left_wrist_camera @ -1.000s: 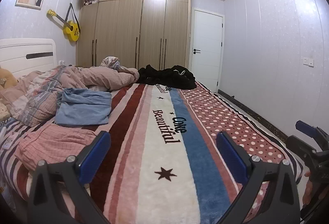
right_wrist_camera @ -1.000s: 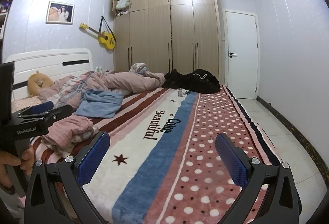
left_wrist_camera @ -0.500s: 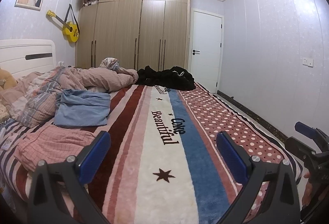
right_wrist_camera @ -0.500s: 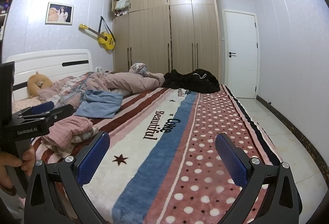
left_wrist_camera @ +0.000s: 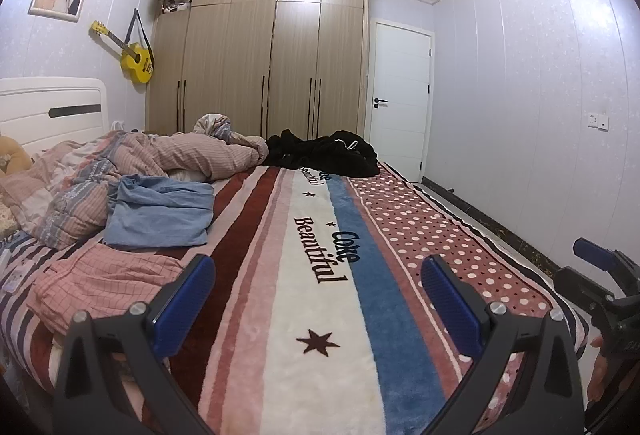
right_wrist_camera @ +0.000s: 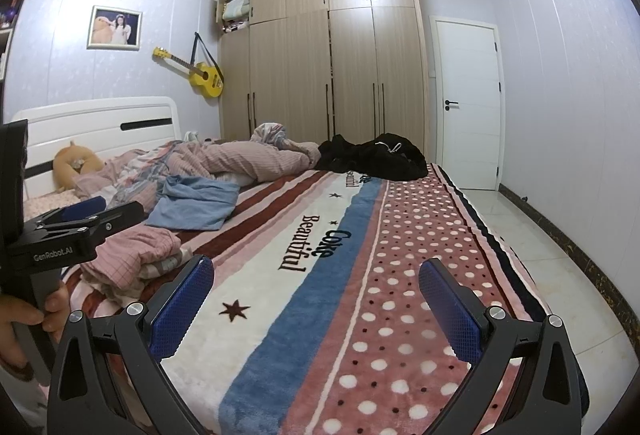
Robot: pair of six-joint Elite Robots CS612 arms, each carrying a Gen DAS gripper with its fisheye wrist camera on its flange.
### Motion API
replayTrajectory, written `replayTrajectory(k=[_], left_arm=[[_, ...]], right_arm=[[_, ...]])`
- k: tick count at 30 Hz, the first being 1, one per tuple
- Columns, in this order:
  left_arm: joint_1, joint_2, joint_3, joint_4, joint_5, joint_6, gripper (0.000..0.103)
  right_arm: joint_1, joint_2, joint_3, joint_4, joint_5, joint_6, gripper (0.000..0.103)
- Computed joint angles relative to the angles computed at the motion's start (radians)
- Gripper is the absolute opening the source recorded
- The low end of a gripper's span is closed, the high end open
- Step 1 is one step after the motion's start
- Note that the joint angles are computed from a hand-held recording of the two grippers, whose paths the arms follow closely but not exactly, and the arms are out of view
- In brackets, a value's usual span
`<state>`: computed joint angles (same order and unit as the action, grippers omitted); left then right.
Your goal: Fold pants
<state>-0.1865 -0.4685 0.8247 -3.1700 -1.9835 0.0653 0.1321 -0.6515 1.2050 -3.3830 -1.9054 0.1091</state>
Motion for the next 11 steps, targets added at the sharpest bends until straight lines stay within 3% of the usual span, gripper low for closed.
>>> replayTrajectory(k=[11], left_arm=[[-0.004,0.002,-0.004,0.003,0.002,0.000,0.102]], right_arm=[[0.001,-0.001,0.000,0.000,-0.005,0.002,0.102]])
